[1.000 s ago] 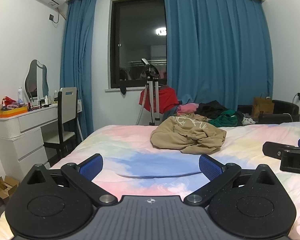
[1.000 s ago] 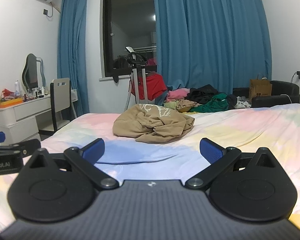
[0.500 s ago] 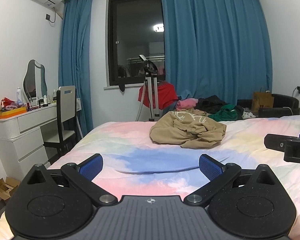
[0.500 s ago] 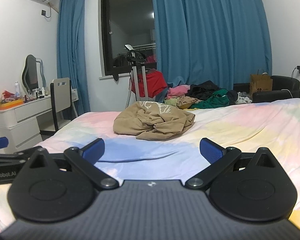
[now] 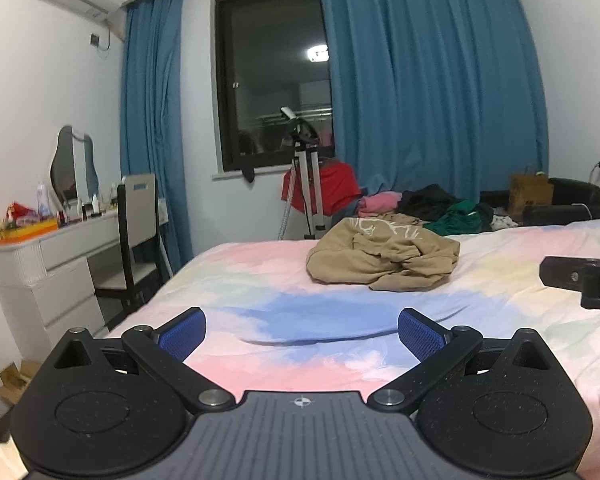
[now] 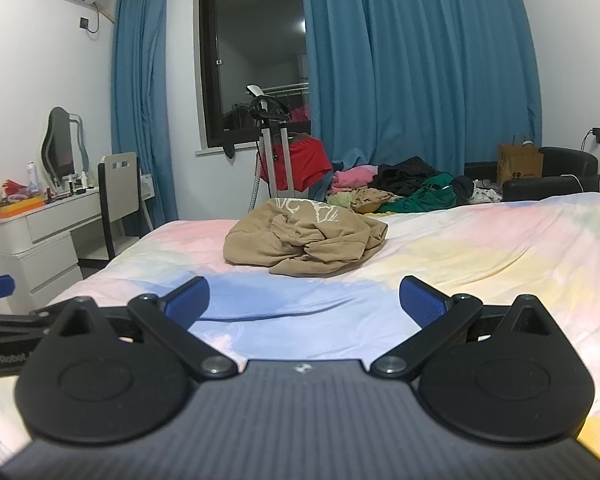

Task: Fold clothes
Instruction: 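Move both grippers toward the crumpled tan T-shirt on the bed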

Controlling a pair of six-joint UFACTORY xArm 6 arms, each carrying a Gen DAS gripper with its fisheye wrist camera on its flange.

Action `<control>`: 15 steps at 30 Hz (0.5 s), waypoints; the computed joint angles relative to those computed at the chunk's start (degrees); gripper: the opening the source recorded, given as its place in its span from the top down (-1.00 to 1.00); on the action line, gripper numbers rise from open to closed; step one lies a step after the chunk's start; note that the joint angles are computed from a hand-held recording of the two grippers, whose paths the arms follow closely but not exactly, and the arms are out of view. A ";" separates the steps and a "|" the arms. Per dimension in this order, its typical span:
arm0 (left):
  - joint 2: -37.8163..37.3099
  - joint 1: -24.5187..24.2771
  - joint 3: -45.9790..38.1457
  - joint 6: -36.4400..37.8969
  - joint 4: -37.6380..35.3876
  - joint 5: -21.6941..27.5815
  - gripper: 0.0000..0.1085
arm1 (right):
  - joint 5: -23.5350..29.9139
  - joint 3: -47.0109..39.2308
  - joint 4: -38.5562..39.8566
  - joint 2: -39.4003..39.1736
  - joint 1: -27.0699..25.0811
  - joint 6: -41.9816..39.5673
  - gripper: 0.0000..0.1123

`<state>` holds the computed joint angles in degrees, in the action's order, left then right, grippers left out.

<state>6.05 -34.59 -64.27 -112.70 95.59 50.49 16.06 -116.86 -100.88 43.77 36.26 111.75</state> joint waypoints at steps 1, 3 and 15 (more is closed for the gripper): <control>-0.08 0.33 0.07 -0.43 -0.36 -0.68 -0.89 | 0.29 0.47 0.45 -0.35 0.08 -0.10 -0.83; 0.13 0.81 -0.09 -0.70 -1.46 -1.13 -0.89 | 1.29 1.49 -0.74 -1.22 0.46 1.97 -0.83; 2.11 3.28 -2.54 -3.18 -0.92 -5.28 -0.89 | 14.06 4.17 -20.76 -3.46 4.89 16.60 -0.83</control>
